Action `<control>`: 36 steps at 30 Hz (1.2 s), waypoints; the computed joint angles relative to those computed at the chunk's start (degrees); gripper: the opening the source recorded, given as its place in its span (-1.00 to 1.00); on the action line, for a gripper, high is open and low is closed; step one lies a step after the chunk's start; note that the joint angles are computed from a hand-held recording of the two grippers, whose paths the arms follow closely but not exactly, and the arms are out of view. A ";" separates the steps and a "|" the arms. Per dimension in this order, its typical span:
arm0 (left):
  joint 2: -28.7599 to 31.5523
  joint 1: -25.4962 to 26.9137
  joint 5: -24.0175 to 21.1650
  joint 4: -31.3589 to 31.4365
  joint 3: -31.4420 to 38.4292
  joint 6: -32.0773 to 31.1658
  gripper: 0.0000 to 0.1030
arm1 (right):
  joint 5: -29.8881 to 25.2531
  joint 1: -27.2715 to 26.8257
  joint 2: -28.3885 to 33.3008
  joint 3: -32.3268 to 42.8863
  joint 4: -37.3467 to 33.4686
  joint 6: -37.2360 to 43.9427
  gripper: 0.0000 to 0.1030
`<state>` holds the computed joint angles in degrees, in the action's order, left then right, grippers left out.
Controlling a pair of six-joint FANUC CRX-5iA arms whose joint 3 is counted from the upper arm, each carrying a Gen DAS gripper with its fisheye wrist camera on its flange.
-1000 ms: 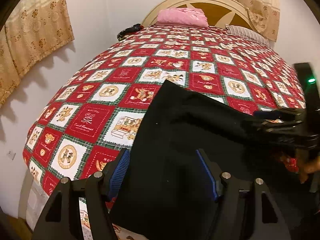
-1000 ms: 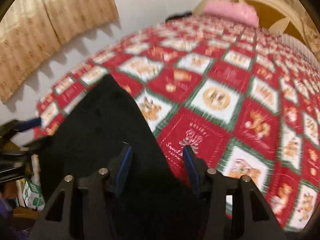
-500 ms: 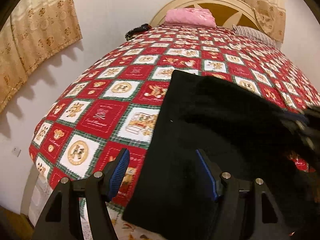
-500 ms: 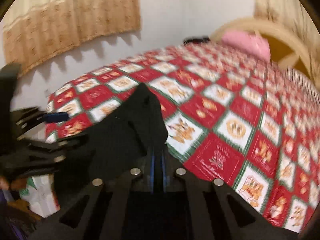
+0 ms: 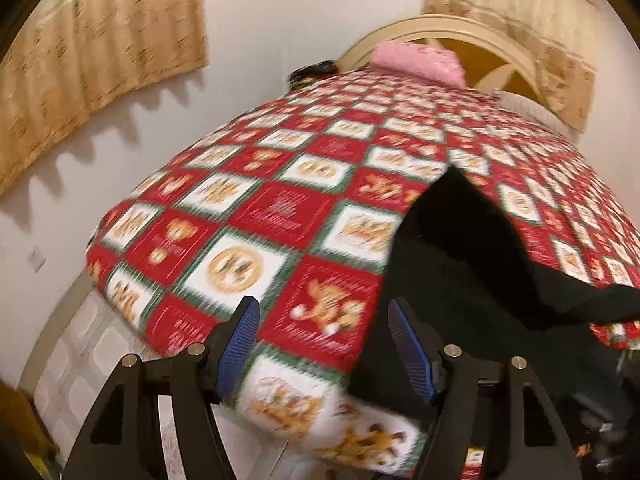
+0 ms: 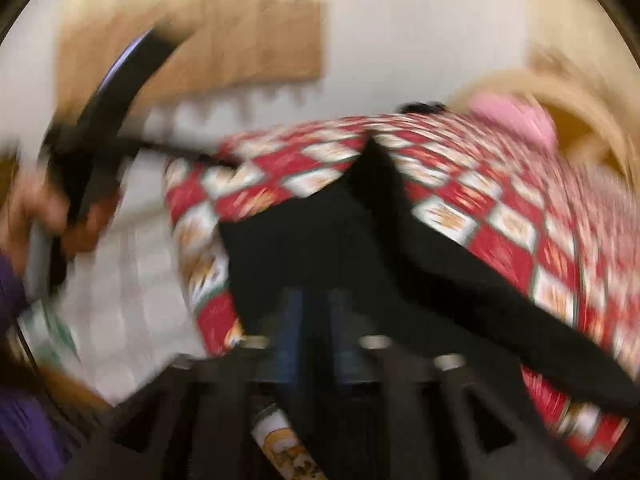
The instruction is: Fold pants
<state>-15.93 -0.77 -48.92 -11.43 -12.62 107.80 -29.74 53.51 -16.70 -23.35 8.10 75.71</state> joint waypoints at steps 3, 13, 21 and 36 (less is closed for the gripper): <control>2.04 -0.96 2.51 4.11 0.91 -3.95 0.33 | 5.41 -7.44 -4.05 -0.73 -9.82 -3.62 0.94; 17.95 -7.17 -5.29 7.78 18.92 -5.89 0.33 | -1.62 -26.29 -1.55 5.62 -27.80 -8.20 0.28; 28.94 -9.21 -20.41 6.61 31.38 1.45 0.33 | 0.02 -25.05 -1.71 3.64 -29.98 -5.41 0.28; 23.80 -5.03 -4.95 15.46 17.07 3.71 -0.88 | -1.72 -30.22 -5.92 0.35 -37.44 -3.88 0.39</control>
